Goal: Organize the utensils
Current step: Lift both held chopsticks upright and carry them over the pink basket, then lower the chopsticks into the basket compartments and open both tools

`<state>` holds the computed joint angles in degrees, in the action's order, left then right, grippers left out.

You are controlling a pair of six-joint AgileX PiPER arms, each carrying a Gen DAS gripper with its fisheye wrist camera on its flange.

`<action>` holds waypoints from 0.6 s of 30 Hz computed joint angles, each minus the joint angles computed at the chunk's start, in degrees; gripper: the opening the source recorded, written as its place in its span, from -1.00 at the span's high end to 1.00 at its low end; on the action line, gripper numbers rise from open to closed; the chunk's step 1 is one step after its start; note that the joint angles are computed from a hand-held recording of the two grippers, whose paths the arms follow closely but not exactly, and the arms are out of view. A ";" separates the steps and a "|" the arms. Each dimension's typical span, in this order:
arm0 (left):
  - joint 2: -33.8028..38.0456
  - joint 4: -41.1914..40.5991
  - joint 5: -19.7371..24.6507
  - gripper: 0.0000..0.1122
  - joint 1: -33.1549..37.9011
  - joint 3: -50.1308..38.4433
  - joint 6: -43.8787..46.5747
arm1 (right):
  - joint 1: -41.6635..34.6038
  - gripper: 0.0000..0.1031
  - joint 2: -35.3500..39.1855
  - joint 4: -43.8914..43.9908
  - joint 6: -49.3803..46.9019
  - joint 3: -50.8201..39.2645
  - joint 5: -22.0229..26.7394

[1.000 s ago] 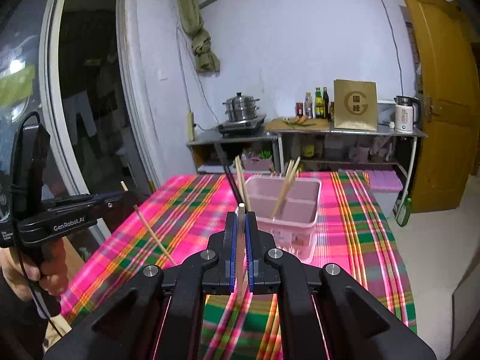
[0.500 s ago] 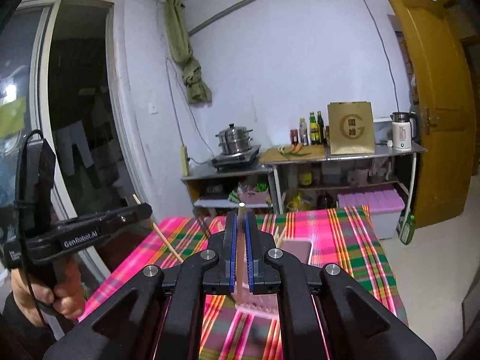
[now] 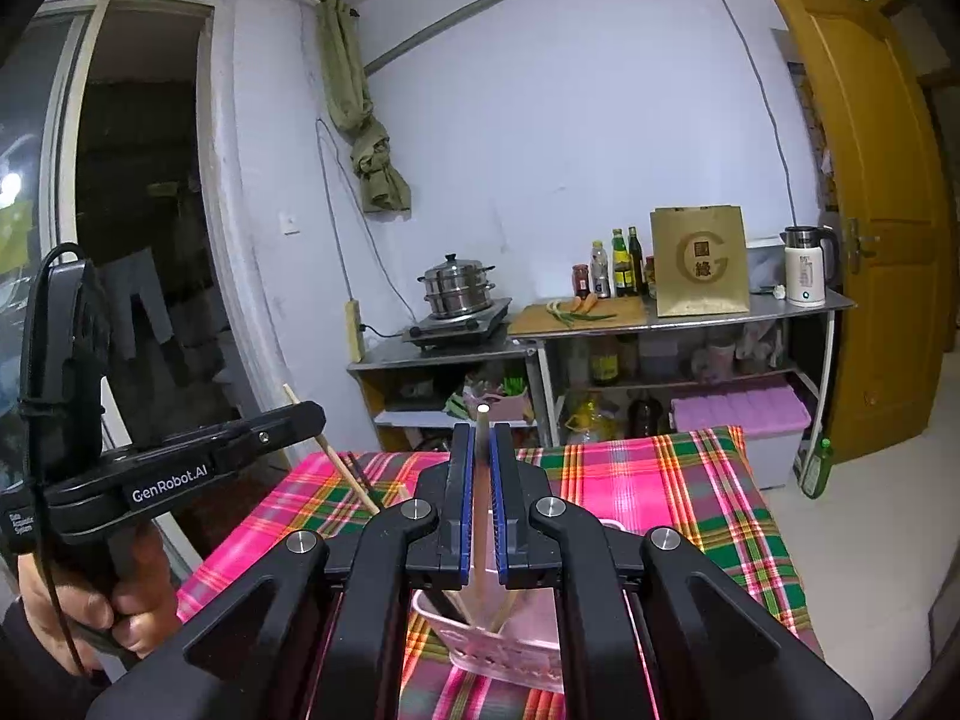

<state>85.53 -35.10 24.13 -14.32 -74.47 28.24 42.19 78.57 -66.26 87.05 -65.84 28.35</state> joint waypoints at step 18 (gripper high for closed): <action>9.94 4.54 -2.19 0.90 -3.15 -1.59 -2.75 | -5.94 0.90 7.96 -0.06 2.68 1.51 -7.98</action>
